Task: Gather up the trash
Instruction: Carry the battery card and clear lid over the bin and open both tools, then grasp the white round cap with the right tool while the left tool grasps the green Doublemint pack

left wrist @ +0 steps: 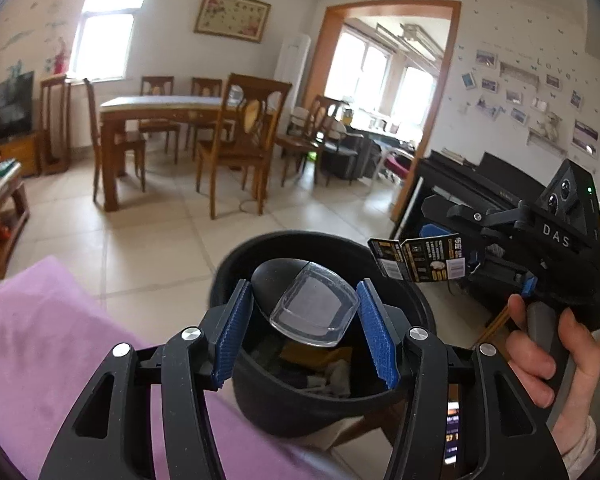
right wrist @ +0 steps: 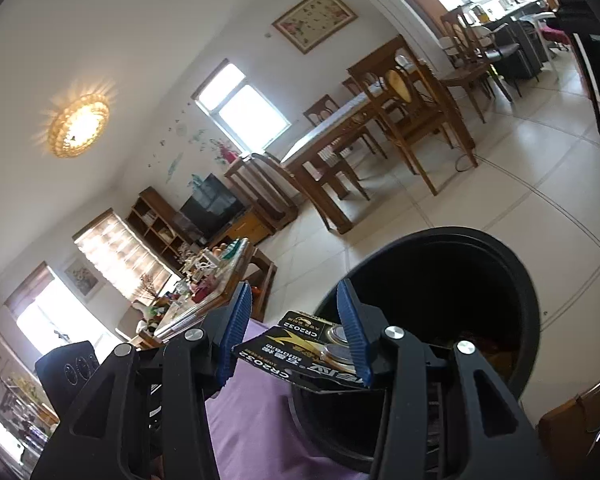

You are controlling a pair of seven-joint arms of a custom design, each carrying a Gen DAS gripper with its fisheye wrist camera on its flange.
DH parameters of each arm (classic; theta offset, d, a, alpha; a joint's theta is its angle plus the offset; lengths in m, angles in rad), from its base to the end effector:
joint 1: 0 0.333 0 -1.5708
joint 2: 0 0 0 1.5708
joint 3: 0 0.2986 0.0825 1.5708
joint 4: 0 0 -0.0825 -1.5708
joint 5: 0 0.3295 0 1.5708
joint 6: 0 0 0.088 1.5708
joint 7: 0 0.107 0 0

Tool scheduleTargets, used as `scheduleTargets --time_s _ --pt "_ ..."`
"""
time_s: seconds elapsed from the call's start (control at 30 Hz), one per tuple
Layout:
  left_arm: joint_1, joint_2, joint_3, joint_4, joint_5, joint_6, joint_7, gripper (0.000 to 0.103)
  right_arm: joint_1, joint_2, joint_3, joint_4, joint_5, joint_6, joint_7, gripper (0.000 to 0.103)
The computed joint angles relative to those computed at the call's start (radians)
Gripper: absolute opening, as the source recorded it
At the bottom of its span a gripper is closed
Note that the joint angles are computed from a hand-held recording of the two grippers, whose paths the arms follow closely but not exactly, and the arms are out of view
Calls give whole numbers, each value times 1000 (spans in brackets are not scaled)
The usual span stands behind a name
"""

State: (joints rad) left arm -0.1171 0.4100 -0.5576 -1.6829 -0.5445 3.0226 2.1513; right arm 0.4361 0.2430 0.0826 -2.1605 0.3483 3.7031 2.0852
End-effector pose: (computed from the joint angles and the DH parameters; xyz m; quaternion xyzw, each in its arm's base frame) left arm 0.5641 -0.3222 0.5029 -0.4085 0.7673 -0.4799 0.1184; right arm 0.5064 0.2329 0.4651 -0.4286 0.6800 -0.1363 0.5791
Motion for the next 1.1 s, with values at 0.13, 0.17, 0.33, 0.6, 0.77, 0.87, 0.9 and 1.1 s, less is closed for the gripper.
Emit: scheduleTargets --time_s 0.13,0.17,0.33,0.6,0.77,0.87,0.9,1.1 --pt "-103 83 86 99 111 -34 -102 54 -39 -14 8 -54 -44 27 59 44" --pt "-120 101 99 122 136 -39 -122 54 -47 -8 9 -57 -54 31 73 44" --pt "-181 161 154 217 252 -87 -211 58 -74 0 15 -57 -101 21 124 48" --pt "-133 77 113 95 311 -12 -210 82 -71 -7 11 -70 -143 16 171 94" --pt "16 -66 -12 -106 216 69 -138 86 -31 -24 -2 -55 -94 -25 96 94" --pt "193 -184 -155 -250 27 94 -9 86 28 -28 -16 -26 -24 -72 -3 94" --pt "241 -214 -185 -274 -42 86 40 86 58 -25 -25 -5 9 -99 -49 94" --pt "396 -514 -111 -495 -488 -90 292 86 234 39 -105 154 79 -288 -215 93"
